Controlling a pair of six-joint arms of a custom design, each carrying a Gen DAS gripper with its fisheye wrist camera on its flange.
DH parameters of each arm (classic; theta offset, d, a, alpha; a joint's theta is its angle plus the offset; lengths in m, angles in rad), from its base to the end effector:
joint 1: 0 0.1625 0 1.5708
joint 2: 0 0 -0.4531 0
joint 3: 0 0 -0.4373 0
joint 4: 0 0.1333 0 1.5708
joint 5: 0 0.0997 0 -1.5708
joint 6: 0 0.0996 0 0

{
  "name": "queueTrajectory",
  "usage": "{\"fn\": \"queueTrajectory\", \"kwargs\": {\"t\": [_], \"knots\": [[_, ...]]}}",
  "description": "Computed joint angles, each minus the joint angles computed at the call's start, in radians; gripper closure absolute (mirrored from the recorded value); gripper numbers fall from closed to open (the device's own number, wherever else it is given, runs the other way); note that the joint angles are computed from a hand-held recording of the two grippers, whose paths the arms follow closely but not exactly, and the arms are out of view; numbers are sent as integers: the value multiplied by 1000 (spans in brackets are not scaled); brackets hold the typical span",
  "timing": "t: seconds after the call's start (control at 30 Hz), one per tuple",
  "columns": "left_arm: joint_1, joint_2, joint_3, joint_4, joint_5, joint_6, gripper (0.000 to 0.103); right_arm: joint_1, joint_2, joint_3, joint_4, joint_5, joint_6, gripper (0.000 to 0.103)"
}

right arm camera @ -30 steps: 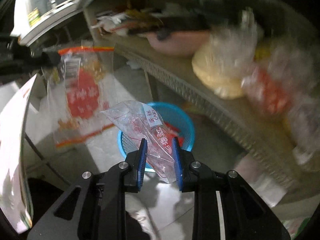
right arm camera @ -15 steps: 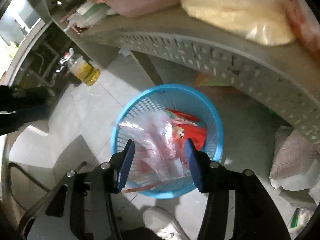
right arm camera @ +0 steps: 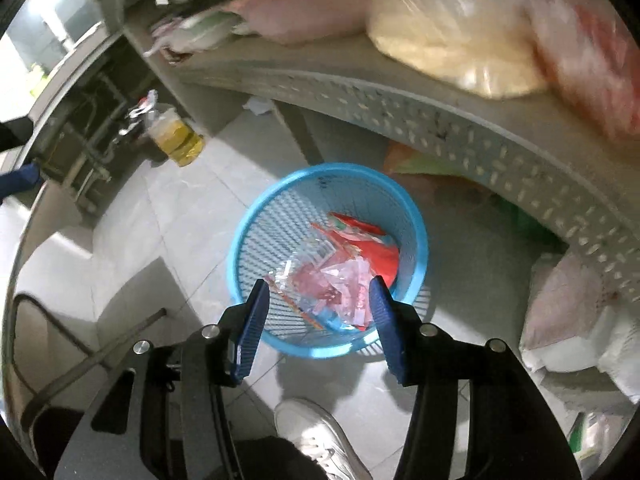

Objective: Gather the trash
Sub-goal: 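Move both tools back over the table toward the remaining trash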

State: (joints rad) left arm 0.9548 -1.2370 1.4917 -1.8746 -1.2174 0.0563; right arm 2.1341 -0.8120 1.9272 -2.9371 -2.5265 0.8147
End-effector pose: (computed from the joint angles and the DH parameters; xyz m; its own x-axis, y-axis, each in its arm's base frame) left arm -0.2535 -0.6485 0.3920 -0.7419 0.5732 -0.3479 0.6198 0.7842 -0.0296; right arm 0.3723 -0.4923 0.0677 -0.7854 0.5021 0.3620 0.0789 0.6612 -0.7460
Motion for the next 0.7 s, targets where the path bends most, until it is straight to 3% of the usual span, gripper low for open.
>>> {"fn": "queueTrajectory", "kwargs": {"t": [0.1, 0.17, 0.23, 0.4, 0.7], "knots": [[-19, -73, 31, 10, 4, 63, 37, 44, 0, -36, 54, -9, -24, 47], [-33, -124, 50, 23, 32, 96, 33, 74, 4, -61, 80, -20, -44, 37], [-40, -172, 62, 34, 44, 115, 31, 100, 8, -89, 116, -24, -63, 36], [-47, -305, 90, 27, 50, 94, 27, 150, 30, -177, 177, 23, -137, 35], [-36, -512, 122, -6, 109, 68, 24, 211, 118, -362, 146, 144, -341, 28]]}}
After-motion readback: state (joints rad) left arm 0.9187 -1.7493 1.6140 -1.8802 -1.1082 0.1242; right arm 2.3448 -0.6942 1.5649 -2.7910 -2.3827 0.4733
